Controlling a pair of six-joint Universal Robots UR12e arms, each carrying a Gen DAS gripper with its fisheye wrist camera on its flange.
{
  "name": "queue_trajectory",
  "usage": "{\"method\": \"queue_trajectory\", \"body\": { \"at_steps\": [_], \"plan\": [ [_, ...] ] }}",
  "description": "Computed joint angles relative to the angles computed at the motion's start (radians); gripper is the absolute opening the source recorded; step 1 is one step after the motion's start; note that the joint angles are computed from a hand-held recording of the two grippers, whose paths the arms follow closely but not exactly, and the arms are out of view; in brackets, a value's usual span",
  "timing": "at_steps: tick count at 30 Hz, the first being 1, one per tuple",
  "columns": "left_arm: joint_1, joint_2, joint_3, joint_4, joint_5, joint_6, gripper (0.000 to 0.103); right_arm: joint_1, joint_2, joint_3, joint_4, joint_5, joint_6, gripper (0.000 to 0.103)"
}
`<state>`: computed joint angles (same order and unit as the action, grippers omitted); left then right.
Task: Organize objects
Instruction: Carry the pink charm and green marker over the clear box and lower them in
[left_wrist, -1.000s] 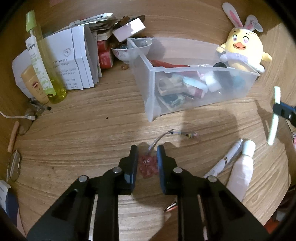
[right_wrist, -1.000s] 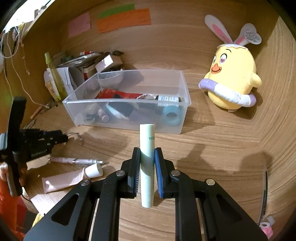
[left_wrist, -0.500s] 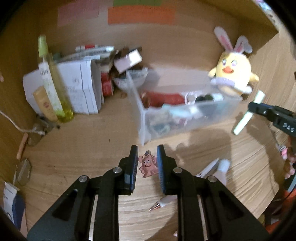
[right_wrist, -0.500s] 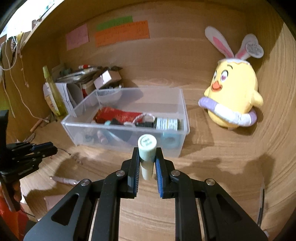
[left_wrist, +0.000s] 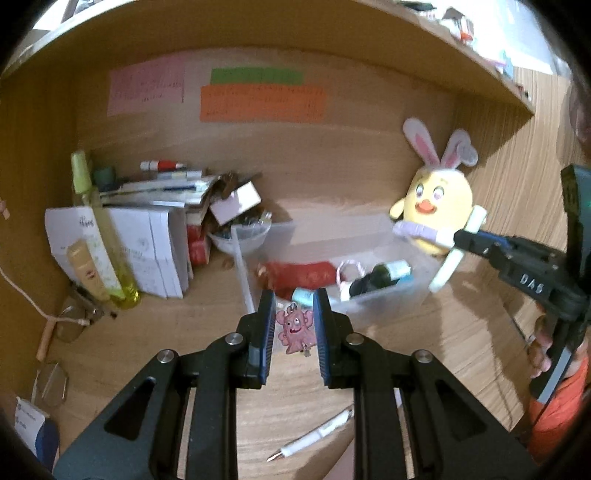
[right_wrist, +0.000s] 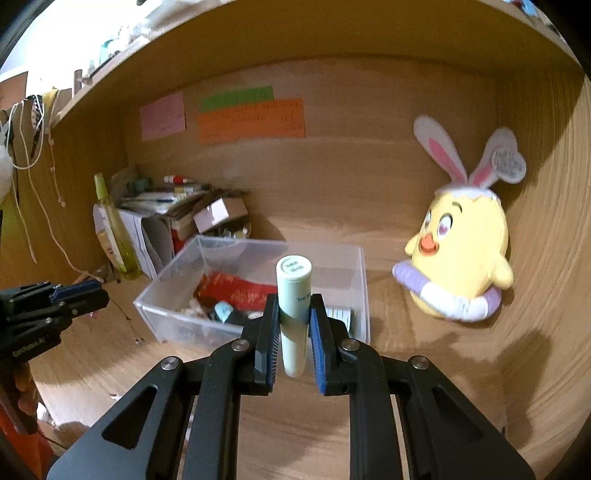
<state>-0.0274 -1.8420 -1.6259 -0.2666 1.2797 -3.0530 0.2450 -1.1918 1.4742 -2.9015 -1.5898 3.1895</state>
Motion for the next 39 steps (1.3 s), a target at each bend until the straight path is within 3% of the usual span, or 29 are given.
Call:
{"method": "queue_trajectory", "body": {
  "at_steps": [13, 20, 29, 35, 39],
  "plan": [
    [-0.003, -0.047, 0.085, 0.029, -0.007, -0.053, 0.020, -0.009, 0.036, -0.062, -0.005, -0.014, -0.007, 0.014],
    [-0.008, -0.090, 0.135, -0.041, 0.002, -0.060, 0.020, -0.012, 0.070, -0.108, 0.061, -0.006, -0.013, 0.014],
    [-0.018, -0.137, 0.180, -0.139, 0.015, -0.043, 0.020, 0.006, 0.112, -0.149, 0.140, -0.106, -0.052, 0.014],
    [-0.017, -0.157, 0.201, -0.190, -0.008, -0.044, 0.020, 0.010, 0.128, -0.167, 0.177, -0.088, -0.067, 0.014],
    [-0.017, -0.161, 0.206, -0.211, -0.024, -0.029, 0.020, 0.007, 0.135, -0.180, 0.204, -0.028, -0.061, 0.015]
  ]
}}
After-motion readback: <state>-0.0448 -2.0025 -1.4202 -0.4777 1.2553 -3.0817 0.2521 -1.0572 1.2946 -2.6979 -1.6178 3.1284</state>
